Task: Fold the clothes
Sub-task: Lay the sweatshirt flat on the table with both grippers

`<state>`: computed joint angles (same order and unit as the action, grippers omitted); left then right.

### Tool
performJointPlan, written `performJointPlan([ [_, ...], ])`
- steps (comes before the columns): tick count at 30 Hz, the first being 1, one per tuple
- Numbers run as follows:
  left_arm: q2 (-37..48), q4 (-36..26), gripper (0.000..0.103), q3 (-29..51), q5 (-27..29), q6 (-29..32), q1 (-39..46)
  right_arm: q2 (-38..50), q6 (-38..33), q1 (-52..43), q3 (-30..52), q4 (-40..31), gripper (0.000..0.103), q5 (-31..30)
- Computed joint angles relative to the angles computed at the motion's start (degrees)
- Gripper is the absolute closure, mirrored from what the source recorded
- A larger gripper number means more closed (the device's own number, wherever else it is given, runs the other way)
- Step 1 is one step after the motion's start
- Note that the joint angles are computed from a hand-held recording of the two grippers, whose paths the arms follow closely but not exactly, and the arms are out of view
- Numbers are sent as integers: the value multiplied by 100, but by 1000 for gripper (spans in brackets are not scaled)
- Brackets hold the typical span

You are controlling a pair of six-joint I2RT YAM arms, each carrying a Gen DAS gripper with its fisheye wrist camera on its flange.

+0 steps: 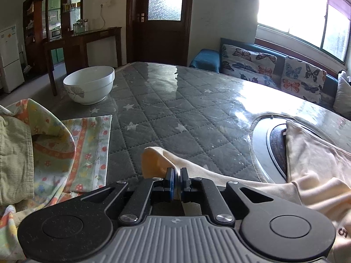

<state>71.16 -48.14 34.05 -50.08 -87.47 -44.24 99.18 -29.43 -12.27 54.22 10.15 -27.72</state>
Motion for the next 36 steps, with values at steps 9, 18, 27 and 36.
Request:
performJointPlan([
  [9,225,-883,96,181,227,-815,-568,665,-377,-914,-412,170,99,570],
  [18,333,-1541,85,627,37,-1160,-1652,-139,-793,-1017,-788,-539,69,-325],
  [27,968,1242,73,1221,8,1661,-1918,-797,-1671,-108,-626,-2538,69,-1580],
  [36,1868,2989,73,1558,857,3482,-1516,-1046,-2286,993,-981,-3161,70,-1619],
])
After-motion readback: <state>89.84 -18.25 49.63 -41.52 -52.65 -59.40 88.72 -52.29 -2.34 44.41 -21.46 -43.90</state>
